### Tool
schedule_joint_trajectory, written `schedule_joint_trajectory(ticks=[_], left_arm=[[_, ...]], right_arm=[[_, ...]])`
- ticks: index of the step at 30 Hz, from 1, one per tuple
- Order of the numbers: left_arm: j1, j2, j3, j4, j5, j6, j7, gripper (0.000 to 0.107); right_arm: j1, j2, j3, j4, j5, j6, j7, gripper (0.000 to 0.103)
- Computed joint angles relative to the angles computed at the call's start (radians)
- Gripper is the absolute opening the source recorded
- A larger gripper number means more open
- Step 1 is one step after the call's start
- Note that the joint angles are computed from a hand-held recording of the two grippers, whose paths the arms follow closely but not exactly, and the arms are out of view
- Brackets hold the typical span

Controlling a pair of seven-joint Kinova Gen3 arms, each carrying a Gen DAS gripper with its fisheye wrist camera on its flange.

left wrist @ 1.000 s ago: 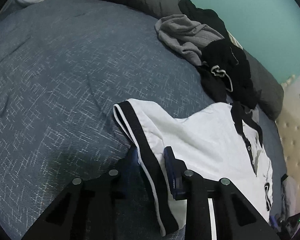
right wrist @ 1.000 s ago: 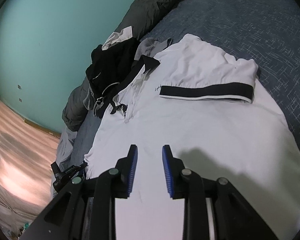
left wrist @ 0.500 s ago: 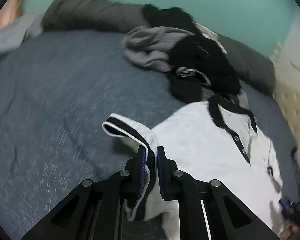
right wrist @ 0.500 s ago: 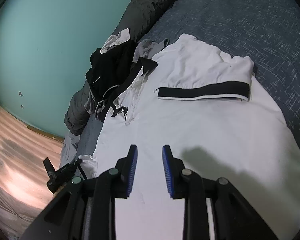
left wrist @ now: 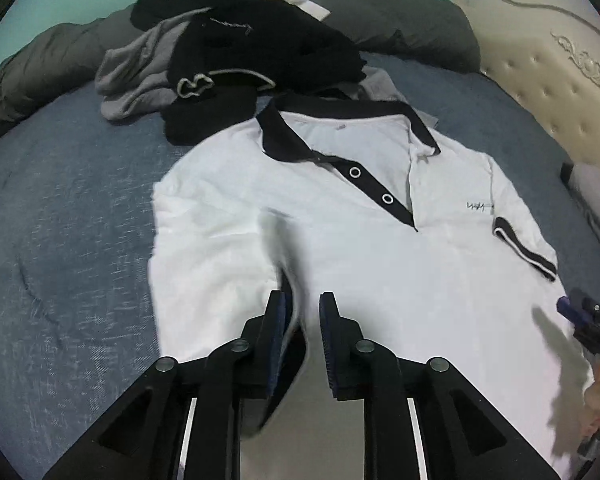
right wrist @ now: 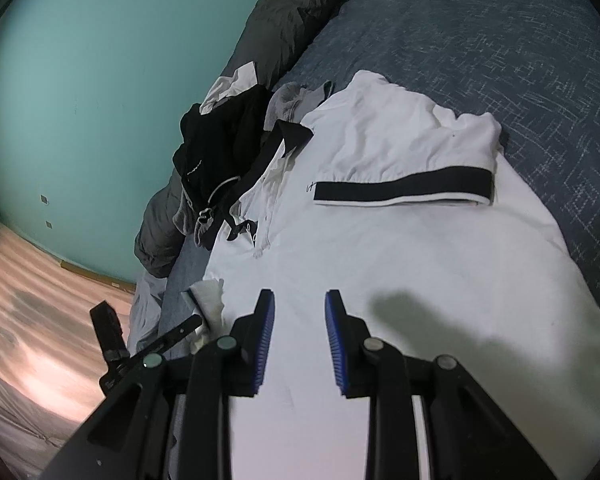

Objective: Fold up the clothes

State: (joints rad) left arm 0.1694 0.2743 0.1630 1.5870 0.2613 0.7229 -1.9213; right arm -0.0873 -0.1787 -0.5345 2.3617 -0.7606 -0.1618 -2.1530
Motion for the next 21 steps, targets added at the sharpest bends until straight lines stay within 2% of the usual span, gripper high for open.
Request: schedule_joint_trajectory(ticks=[1, 4, 14, 21], left_arm=[[-0.006, -0.009, 0.002, 0.008, 0.010, -0.003, -0.004, 0.027], [-0.040, -0.048, -0.004, 0.039, 0.042, -0.013, -0.042, 0.031], [-0.116, -0.037, -0.041, 0.066, 0.082, 0.010, -0.040, 0.031], [-0.199, -0.046, -0.039, 0.133, 0.181, 0.028, -0.152, 0.031]], right_arm=[[-0.006, -0.001, 0.007, 0.001, 0.005, -0.001, -0.006, 0.026], [-0.020, -0.001, 0.017, 0.005, 0.013, -0.009, -0.022, 0.026], [-0.023, 0.001, 0.014, 0.003, 0.005, -0.013, -0.017, 0.027], [-0.041, 0.002, 0.032, 0.006, 0.009, -0.017, -0.026, 0.027]])
